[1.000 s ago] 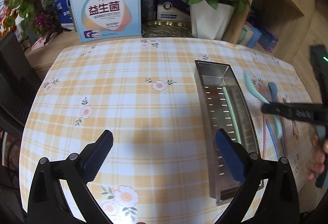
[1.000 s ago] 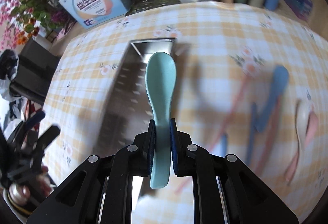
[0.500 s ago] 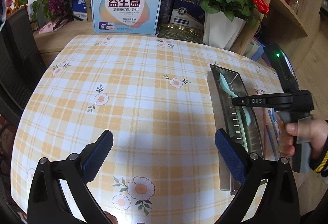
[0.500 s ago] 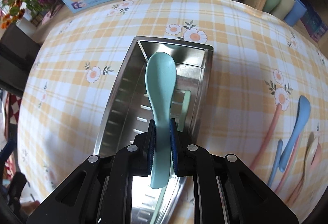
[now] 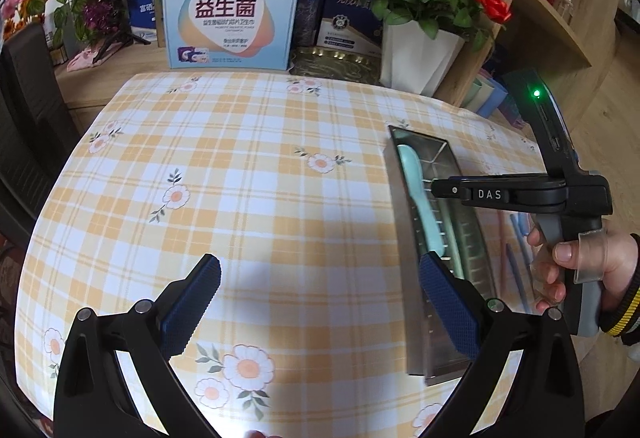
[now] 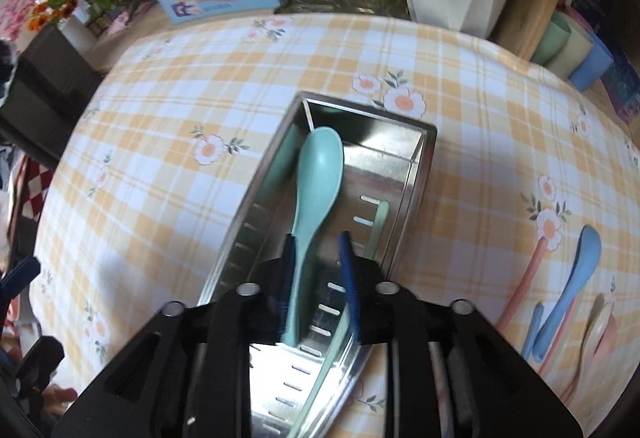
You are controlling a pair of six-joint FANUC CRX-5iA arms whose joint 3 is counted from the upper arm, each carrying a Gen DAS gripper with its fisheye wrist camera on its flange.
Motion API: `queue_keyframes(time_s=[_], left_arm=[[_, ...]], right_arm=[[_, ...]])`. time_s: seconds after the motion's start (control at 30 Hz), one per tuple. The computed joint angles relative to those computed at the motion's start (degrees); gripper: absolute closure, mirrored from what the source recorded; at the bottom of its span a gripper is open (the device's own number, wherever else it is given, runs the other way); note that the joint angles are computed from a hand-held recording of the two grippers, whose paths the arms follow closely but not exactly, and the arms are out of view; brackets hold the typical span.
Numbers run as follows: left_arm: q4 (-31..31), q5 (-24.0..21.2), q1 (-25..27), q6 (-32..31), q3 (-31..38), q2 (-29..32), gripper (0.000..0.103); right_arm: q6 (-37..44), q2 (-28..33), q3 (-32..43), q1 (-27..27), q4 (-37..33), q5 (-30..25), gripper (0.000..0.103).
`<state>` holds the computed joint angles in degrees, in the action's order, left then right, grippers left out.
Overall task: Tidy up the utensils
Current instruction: 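Carry the teal spoon into the steel tray and open the right gripper, then reach the left gripper to the blue chopstick and close on it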
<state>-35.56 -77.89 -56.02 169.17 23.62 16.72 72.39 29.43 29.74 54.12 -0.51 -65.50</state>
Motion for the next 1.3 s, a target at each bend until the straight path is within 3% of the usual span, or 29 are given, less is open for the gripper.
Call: queue_keyframes(time_s=[0.03, 0.1, 0.43, 0.5, 0.67, 0.73, 0.97, 1.03, 1.2, 1.3], left_arm=[[-0.25, -0.41, -0.21, -0.15, 0.73, 0.34, 0.006], [-0.56, -0.66, -0.52, -0.63, 2.04, 0.94, 0.006], [0.14, -1.87, -1.62, -4.25, 10.53, 6.23, 0.006], [0.31, -3.75, -1.86, -4.74, 13.36, 8.09, 0.006], [1.19, -4.90, -2.24, -4.71, 18.06, 11.46, 0.006], [0.60, -7.82, -2.88, -5.42, 22.21, 14.23, 0.006], [0.26, -11.29, -4.30, -7.96, 31.91, 20.87, 0.006], [1.55, -10.10, -4.17, -9.35, 33.41, 22.06, 0.006], [3.03, -13.64, -4.61, -13.28, 44.54, 29.20, 0.006], [4.40, -12.38, -4.69, -13.26, 47.38, 31.33, 0.013]], right_arm=[[0.63, -0.99, -0.86, -0.28, -0.61, 1.02, 0.071], [1.27, -2.74, -2.44, -0.76, -1.41, 2.60, 0.057], [6.51, -13.70, -13.38, -4.87, -7.78, 9.49, 0.038], [6.62, -15.88, -15.90, -5.71, -8.05, 10.94, 0.028], [7.57, -21.50, -22.35, -9.39, -11.83, 14.65, 0.028], [7.95, -23.55, -24.80, -11.16, -14.31, 16.28, 0.015], [5.01, -31.81, -36.32, -12.52, -11.84, 26.59, 0.014], [5.60, -34.22, -39.34, -13.10, -12.18, 29.81, 0.014], [9.54, -36.86, -42.31, -15.50, -15.24, 30.77, 0.014], [10.64, -37.76, -43.68, -16.88, -16.03, 30.24, 0.014]])
